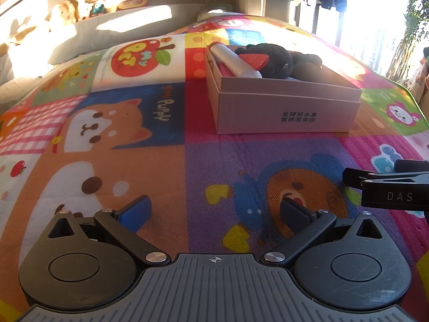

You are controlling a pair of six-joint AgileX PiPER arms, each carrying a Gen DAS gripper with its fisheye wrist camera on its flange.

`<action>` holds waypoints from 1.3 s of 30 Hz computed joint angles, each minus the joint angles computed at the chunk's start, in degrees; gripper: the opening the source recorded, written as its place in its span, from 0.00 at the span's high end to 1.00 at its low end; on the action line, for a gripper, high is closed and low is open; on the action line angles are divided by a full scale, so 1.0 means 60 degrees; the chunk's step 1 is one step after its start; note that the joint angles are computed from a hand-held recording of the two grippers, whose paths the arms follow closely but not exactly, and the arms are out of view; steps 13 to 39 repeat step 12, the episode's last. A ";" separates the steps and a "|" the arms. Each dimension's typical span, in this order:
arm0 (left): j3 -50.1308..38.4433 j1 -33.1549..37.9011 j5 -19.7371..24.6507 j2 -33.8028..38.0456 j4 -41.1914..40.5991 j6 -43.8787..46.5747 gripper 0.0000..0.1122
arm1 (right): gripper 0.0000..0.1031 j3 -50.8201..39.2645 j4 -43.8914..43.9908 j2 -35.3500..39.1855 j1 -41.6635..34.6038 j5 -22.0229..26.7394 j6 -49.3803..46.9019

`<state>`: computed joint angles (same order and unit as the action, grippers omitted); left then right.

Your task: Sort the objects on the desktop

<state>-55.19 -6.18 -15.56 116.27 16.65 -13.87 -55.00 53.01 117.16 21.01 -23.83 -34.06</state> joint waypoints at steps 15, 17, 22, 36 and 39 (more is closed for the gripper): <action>-0.0002 0.0054 -0.0039 0.0008 0.0387 -0.0376 0.08 | 0.00 -0.0007 0.0015 -0.0002 -0.0002 0.0006 -0.0018; -0.0002 0.0054 -0.0039 0.0008 0.0387 -0.0376 0.08 | 0.00 -0.0007 0.0015 -0.0002 -0.0002 0.0006 -0.0018; -0.0002 0.0054 -0.0039 0.0008 0.0387 -0.0376 0.08 | 0.00 -0.0007 0.0015 -0.0002 -0.0002 0.0006 -0.0018; -0.0002 0.0054 -0.0039 0.0008 0.0387 -0.0376 0.08 | 0.00 -0.0007 0.0015 -0.0002 -0.0002 0.0006 -0.0018; -0.0002 0.0054 -0.0039 0.0008 0.0387 -0.0376 0.08 | 0.00 -0.0007 0.0015 -0.0002 -0.0002 0.0006 -0.0018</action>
